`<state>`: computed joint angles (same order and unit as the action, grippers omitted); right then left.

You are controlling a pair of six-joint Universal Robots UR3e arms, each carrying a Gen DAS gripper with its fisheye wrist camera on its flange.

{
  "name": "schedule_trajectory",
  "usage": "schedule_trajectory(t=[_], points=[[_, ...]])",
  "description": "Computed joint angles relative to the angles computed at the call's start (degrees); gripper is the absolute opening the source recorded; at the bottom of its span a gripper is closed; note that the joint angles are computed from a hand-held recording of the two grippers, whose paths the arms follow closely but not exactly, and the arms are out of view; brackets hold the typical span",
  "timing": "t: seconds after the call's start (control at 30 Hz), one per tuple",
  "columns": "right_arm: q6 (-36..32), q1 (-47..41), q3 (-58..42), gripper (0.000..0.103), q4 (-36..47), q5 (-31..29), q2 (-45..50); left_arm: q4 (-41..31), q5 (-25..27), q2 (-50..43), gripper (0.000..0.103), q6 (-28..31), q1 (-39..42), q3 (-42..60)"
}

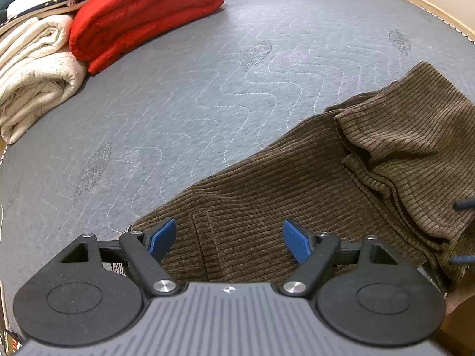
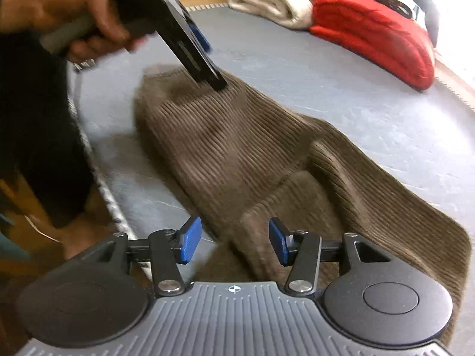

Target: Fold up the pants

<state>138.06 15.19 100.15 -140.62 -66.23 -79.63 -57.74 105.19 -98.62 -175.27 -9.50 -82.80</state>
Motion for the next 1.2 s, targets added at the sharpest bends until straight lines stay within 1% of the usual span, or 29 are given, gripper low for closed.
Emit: schedule_trajectory(t=[0.03,0.07,0.1,0.13,0.17,0.23,0.27,0.3,0.33,0.37,0.4,0.43,0.47,0.5,0.53,0.57,0.6,0.63,0.7,0.77,0.83,0.9,0.97,1.0,1.03,1.07,1.13,1.2], points=[[0.2,0.96,-0.28,0.053,-1.24,-2.08,1.28,-0.03,0.04,-0.02,0.083,0.02,-0.03,0.01],[-0.31,1.37,-0.15,0.052,-2.02,-2.85,2.06,-0.07,0.04,-0.13,0.083,0.04,-0.12,0.15],[-0.94,1.5,-0.34,0.045,-2.15,-3.45,2.69,-0.08,-0.03,-0.14,0.083,0.1,-0.15,0.21],[-2.0,0.64,-0.43,0.014,-0.8,-2.62,2.26,0.0,-0.05,-0.13,0.084,0.18,-0.19,0.2],[-2.16,-0.39,-0.35,0.013,-0.21,-0.98,1.69,-0.03,-0.04,-0.07,0.084,0.25,-0.13,0.18],[-2.78,-4.7,2.55,0.013,-0.22,5.69,-2.77,-0.02,0.0,0.18,0.084,0.24,-0.02,-0.1],[-4.42,-7.0,3.36,0.013,2.15,9.34,-5.21,0.11,-0.09,0.38,0.084,0.24,0.09,-0.3],[-7.75,-9.51,4.32,0.013,6.19,13.18,-8.14,0.16,-0.17,0.43,0.084,0.17,0.11,-0.27],[-10.96,-11.16,4.87,0.013,10.47,15.35,-10.53,0.19,-0.26,0.53,0.084,0.12,0.15,-0.34],[-14.7,-12.3,5.09,0.013,15.55,16.35,-12.56,0.14,-0.27,0.56,0.084,0.08,0.15,-0.32],[-18.17,-12.61,5.46,0.013,19.34,15.75,-13.91,0.1,-0.25,0.47,0.084,0.07,0.06,-0.23],[-20.1,-12.18,6.19,0.013,20.34,14.03,-14.48,0.12,-0.27,0.38,0.084,0.12,-0.03,-0.16],[-20.54,-10.57,8.26,0.013,17.51,10.53,-14.56,0.12,-0.29,0.23,0.084,0.21,-0.15,-0.02],[-20.25,-8.65,10.26,0.018,13.36,7.07,-14.06,-0.02,-0.2,-0.08,0.084,0.15,-0.39,0.33],[-20.22,-6.73,12.37,0.019,9.03,4.01,-13.44,-0.19,-0.16,-0.29,0.084,0.14,-0.53,0.6],[-20.8,-5.37,13.78,0.022,6.26,2.41,-12.78,-0.37,-0.1,-0.53,0.084,0.04,-0.69,0.91],[-21.37,-4.1,15.41,0.031,3.07,1.21,-12.35,-0.56,-0.03,-0.86,0.084,-0.1,-0.94,1.33],[-21.38,-3.03,16.99,0.042,-0.53,0.41,-12.16,-0.59,-0.03,-1.11,0.084,-0.15,-1.13,1.6],[-22.14,-1.49,20.14,0.054,-7.21,-0.24,-12.16,-0.63,0.04,-1.73,0.084,-0.08,-1.57,2.2],[-23.26,0.18,21.99,0.055,-12.87,-1.89,-11.48,-0.59,0.22,-2.21,0.084,0.07,-1.88,2.57],[-24.68,0.94,22.45,0.058,-16.67,-3.0,-9.92,-0.68,0.35,-2.5,0.084,0.12,-1.89,2.64],[-24.55,2.0,21.39,0.057,-17.36,-3.95,-8.25,-0.88,0.51,-2.69,0.084,-0.02,-1.71,2.75],[-24.58,1.7,19.19,0.046,-14.01,-3.01,-7.63,-0.78,0.27,-2.49,0.084,-0.15,-1.36,2.67],[-24.1,1.25,18.4,0.033,-12.23,-2.39,-7.85,-0.7,0.06,-2.26,0.084,-0.18,-1.15,2.49],[-22.97,0.71,17.35,0.025,-10.77,-1.87,-8.18,-0.66,-0.07,-2.05,0.084,-0.2,-0.98,2.35],[-21.17,0.07,15.62,0.023,-9.06,-0.77,-7.93,-0.48,-0.16,-1.78,0.084,-0.17,-0.84,2.07],[-15.31,-2.74,12.0,0.022,-5.33,4.01,-8.4,-0.15,-0.47,-1.24,0.084,-0.21,-0.55,1.61],[-4.84,-6.7,8.17,0.021,-5.03,10.04,-8.19,0.1,-0.81,-0.56,0.084,-0.47,-0.21,1.09]])
